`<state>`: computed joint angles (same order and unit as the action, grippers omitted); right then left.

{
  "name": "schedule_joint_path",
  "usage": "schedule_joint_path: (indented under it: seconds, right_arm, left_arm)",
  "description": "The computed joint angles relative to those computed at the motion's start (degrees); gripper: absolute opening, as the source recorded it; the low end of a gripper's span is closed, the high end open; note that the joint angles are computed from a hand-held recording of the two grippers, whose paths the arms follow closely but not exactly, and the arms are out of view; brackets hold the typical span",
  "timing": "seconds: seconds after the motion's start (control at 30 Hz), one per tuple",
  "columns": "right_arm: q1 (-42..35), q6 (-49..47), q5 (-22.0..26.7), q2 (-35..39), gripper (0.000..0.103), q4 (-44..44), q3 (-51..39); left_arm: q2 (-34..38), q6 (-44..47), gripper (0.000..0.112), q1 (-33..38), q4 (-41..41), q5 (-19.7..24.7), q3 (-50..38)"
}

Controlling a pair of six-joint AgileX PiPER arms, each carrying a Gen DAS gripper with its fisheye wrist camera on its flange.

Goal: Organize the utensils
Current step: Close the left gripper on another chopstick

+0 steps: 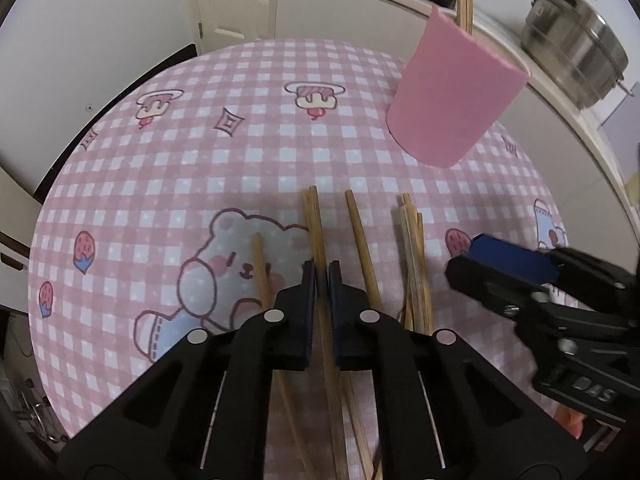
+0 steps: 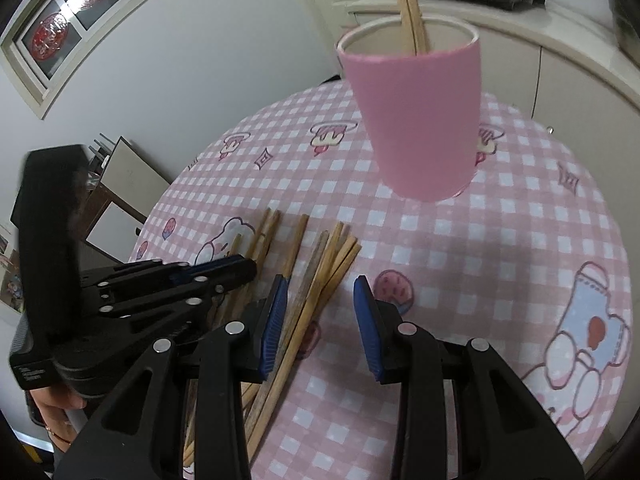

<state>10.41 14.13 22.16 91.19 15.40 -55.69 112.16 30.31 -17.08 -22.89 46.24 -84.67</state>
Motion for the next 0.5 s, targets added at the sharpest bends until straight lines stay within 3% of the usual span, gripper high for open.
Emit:
schedule_joint_path:
  seconds: [0.07,0.27,0.5]
  right_arm:
    - [-0.4,-2.0,0.3,1.2,0.032,2.5,-0.8]
    - [1.8,12.5,1.6,3.5,0.032,-11.3,-3.8]
    - [1.8,14.7,3.5,5.5,0.027,-13.9,-5.4]
  left_arm:
    - [-0.7,1.2,0.007,0.8,-1.5,0.3,0.4]
    - [-3.1,3.6,0.007,2.4,-4.2,0.4,1.9]
    - [-4.3,5.5,0.007,3.6,-6.0,0.8,2.4]
